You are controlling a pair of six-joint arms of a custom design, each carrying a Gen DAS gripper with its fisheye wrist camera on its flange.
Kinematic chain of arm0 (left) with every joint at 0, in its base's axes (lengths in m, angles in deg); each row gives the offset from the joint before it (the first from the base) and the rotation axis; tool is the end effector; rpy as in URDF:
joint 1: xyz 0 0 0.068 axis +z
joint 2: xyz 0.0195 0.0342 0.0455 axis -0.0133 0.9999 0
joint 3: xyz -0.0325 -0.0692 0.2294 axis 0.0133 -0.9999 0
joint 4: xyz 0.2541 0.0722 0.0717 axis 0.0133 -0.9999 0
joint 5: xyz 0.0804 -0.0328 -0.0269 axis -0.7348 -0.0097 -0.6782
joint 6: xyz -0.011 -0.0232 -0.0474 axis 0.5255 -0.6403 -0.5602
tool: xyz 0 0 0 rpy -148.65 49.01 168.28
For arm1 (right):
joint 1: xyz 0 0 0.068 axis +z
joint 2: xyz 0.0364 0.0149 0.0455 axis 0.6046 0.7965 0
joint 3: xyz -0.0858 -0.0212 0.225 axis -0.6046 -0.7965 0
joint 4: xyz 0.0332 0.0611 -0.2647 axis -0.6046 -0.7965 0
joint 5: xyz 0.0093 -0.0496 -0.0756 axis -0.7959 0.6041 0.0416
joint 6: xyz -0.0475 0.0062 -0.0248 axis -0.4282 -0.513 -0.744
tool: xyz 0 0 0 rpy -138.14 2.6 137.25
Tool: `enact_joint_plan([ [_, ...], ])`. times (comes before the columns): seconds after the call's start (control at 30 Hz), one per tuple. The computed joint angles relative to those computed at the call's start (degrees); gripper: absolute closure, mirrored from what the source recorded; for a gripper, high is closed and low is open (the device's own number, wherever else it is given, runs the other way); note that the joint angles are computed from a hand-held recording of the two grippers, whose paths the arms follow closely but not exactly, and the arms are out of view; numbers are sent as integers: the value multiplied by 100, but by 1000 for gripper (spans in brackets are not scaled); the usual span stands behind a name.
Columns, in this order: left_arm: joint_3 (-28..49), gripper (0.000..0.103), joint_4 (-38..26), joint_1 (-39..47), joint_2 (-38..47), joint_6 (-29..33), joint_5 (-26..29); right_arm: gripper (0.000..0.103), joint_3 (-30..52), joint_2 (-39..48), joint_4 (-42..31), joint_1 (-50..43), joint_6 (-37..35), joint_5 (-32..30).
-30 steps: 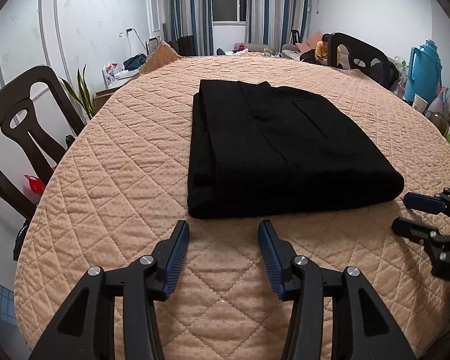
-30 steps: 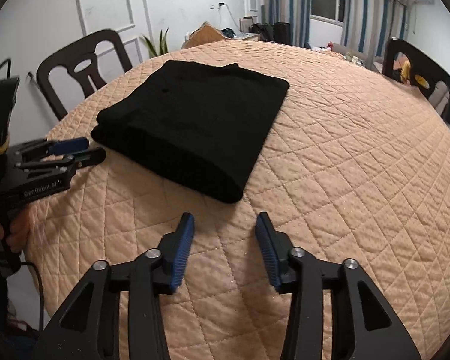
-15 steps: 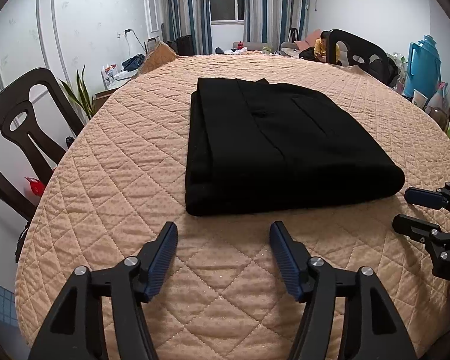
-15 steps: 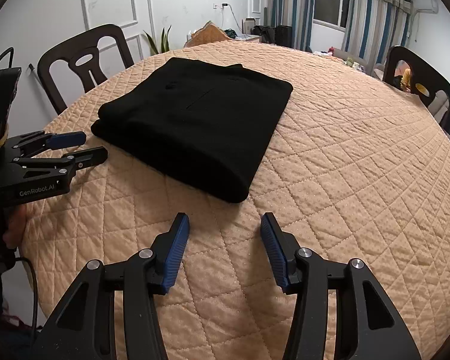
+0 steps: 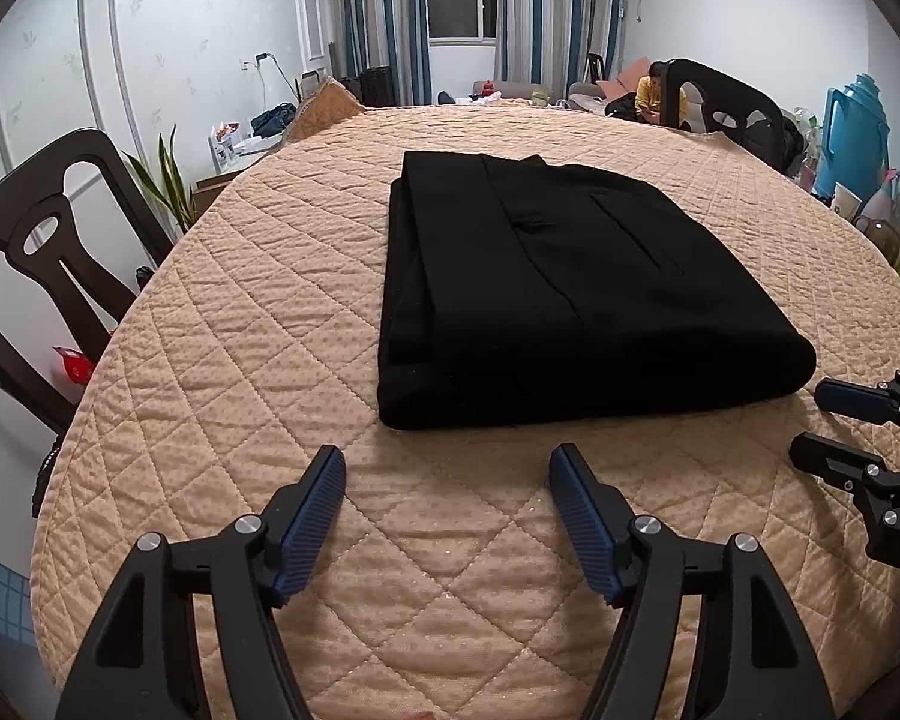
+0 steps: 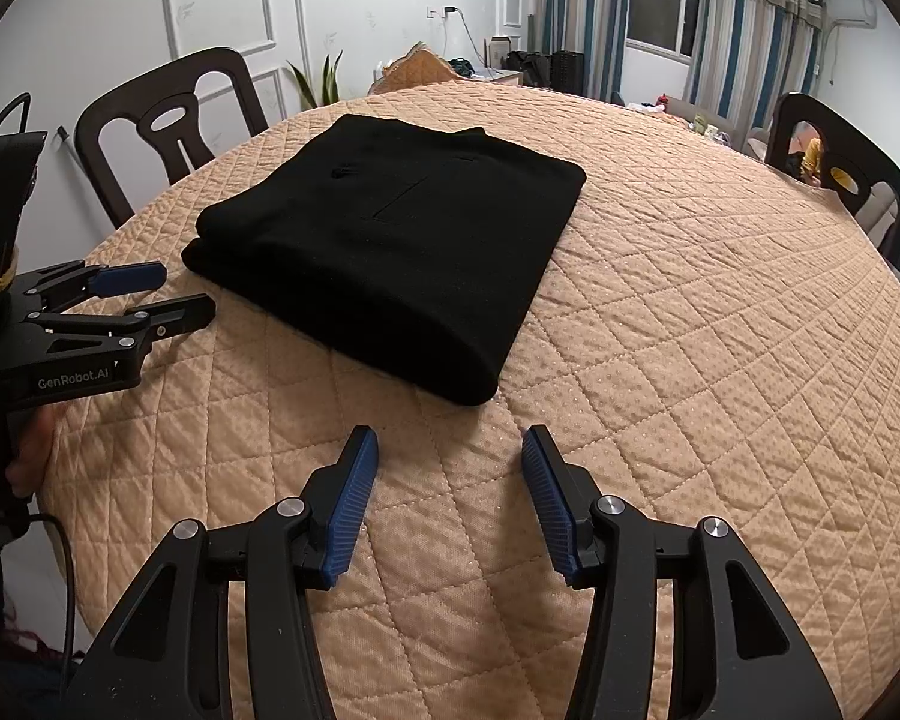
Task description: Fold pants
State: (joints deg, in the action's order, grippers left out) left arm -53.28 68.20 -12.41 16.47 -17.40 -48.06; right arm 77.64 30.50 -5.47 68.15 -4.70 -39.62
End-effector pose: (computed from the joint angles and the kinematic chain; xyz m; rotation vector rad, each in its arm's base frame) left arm 0.2757 -0.0518 0.0462 0.0435 2.4126 0.0165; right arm 0.2946 0.1750 0.0630 -0.5839 2.3963 0.2089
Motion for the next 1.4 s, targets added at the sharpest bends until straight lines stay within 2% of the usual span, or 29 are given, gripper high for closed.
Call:
enact_joint_plan([
  [1.4,44,25,-34,-36,40,-49,-122,52,8,2,-7,1,-1,1],
])
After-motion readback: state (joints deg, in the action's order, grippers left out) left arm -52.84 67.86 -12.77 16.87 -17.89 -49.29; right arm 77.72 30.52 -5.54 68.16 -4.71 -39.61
